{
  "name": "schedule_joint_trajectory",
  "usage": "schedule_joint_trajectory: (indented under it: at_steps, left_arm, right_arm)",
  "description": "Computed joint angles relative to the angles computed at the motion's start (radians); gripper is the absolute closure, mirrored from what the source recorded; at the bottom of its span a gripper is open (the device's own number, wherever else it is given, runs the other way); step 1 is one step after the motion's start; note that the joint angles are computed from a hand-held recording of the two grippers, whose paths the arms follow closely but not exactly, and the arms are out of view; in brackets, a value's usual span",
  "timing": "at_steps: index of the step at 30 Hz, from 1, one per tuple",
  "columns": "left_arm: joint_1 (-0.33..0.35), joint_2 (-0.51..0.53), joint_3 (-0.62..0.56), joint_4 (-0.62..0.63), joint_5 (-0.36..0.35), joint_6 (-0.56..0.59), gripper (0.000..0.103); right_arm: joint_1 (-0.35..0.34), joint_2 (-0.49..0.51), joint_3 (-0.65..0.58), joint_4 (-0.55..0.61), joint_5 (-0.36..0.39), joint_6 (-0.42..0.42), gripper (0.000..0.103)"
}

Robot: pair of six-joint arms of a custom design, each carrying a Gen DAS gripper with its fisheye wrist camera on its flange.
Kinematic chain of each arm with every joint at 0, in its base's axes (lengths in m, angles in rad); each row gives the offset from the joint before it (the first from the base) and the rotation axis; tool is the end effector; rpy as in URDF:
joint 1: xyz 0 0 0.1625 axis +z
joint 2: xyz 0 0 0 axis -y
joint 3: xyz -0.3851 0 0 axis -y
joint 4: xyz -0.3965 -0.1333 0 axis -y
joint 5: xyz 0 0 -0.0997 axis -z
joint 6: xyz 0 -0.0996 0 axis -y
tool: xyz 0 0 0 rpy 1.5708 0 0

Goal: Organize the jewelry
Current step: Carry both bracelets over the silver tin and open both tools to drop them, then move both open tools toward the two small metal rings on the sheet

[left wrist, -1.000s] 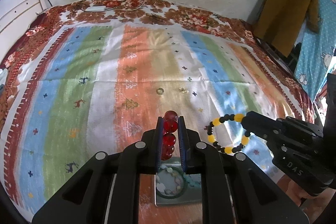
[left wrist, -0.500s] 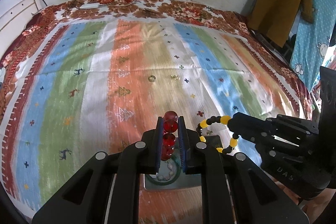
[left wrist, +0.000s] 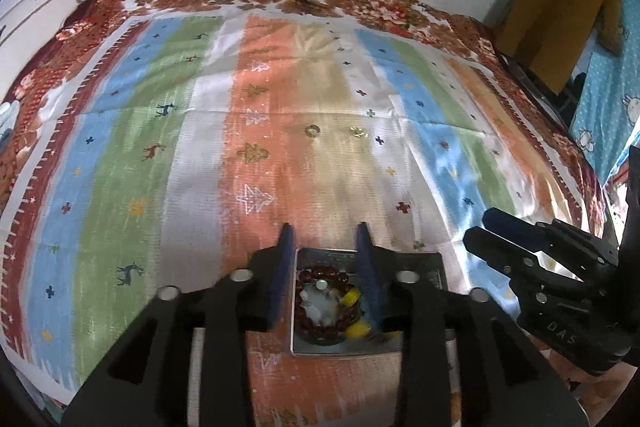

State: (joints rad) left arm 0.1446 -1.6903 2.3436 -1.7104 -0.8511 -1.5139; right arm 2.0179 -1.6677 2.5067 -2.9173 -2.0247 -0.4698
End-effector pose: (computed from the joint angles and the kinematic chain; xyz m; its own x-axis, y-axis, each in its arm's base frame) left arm -0.2870 -0.2428 0.1896 -0.8484 -0.0803 -0.5233 0.2608 0.7967 -0.5452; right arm 0.2357 -0.2843 0.2210 -0.6337 -0.5319 0.5617 -0.7455 0.6137 -0.2599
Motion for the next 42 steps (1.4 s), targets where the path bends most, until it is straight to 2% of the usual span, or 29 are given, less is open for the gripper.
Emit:
schedule_joint_trajectory:
  at_steps: [3, 6, 14, 22, 29, 38, 42]
  left_arm:
    - [0.004, 0.013, -0.015, 0.041, 0.011, -0.018, 0.056]
    - [0.011, 0.016, -0.017, 0.035, 0.013, -0.014, 0.054]
    - [0.037, 0.036, -0.031, 0.037, 0.038, 0.010, 0.038]
    - [0.074, 0.039, -0.036, 0.008, 0.069, 0.043, 0.027]
    - [0.116, 0.073, -0.056, 0.014, 0.102, 0.068, 0.019]
    - [0.240, 0.142, -0.080, -0.125, 0.125, 0.244, 0.019]
    - [0.299, 0.173, -0.094, -0.189, 0.122, 0.306, 0.022]
  right_arm:
    - [-0.005, 0.014, 0.000, -0.024, -0.012, -0.006, 0.060]
    - [-0.011, 0.025, -0.004, -0.034, -0.022, -0.012, 0.059]
    - [-0.032, 0.056, -0.018, -0.066, -0.038, -0.012, 0.043]
    - [-0.057, 0.101, -0.042, -0.106, -0.055, -0.022, 0.027]
    - [-0.069, 0.180, -0.096, -0.157, -0.082, -0.049, 0.025]
    - [-0.096, 0.275, -0.193, -0.149, -0.093, -0.053, 0.025]
    - [-0.115, 0.302, -0.226, -0.118, -0.073, -0.045, 0.025]
